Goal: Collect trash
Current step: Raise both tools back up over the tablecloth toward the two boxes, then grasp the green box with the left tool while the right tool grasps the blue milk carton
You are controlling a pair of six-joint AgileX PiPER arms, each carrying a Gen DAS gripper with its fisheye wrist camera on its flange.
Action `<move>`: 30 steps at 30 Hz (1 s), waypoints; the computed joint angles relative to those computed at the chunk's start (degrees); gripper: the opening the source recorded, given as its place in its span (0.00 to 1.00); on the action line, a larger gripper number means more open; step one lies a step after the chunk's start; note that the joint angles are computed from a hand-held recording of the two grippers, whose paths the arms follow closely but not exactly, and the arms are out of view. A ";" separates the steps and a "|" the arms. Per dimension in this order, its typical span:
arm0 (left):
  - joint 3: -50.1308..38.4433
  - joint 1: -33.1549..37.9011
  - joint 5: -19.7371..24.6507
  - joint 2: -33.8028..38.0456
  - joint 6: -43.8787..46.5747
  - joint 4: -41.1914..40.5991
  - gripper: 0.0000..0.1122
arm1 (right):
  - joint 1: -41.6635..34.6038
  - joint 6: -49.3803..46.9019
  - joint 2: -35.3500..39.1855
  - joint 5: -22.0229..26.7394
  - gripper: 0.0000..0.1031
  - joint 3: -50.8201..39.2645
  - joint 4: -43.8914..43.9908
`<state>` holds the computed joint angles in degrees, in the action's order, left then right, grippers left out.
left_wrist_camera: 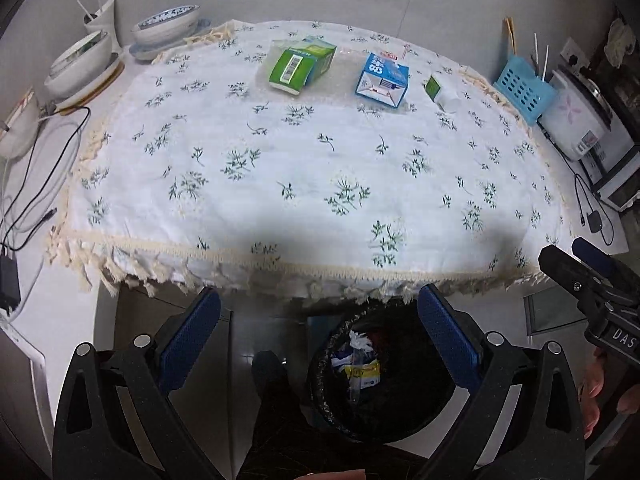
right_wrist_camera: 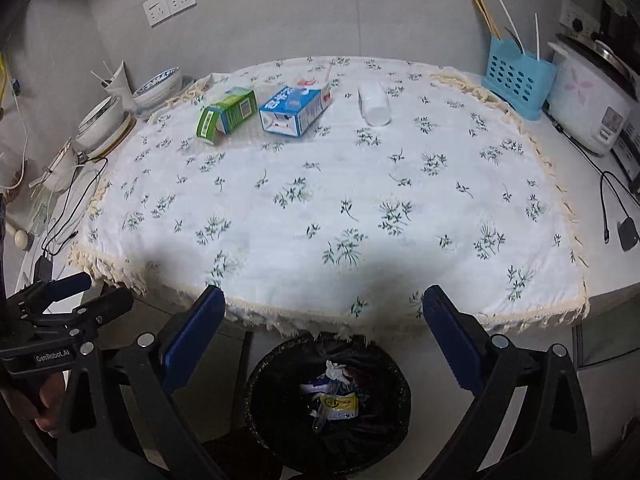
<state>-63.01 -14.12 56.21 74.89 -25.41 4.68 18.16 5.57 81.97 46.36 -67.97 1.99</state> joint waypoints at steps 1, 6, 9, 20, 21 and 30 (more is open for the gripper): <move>-1.36 1.16 -0.23 1.13 1.79 -0.47 0.86 | -0.07 0.54 0.98 0.36 0.92 -1.88 0.37; -7.29 6.45 -0.59 6.95 9.55 -3.95 0.86 | 0.64 3.78 6.03 1.96 0.92 -10.00 -0.55; -11.17 8.91 -0.31 10.48 13.54 -5.98 0.86 | 1.36 5.52 9.12 2.83 0.92 -14.38 -1.94; -29.49 13.94 3.05 24.91 22.97 -9.62 0.86 | 3.03 11.33 22.52 7.87 0.92 -33.50 -7.79; -31.22 14.24 3.58 26.13 23.55 -9.93 0.86 | 3.19 11.74 23.74 8.50 0.92 -35.28 -8.20; -49.31 16.77 9.85 38.79 27.27 -11.71 0.86 | 5.19 14.64 33.87 13.63 0.92 -49.60 -10.44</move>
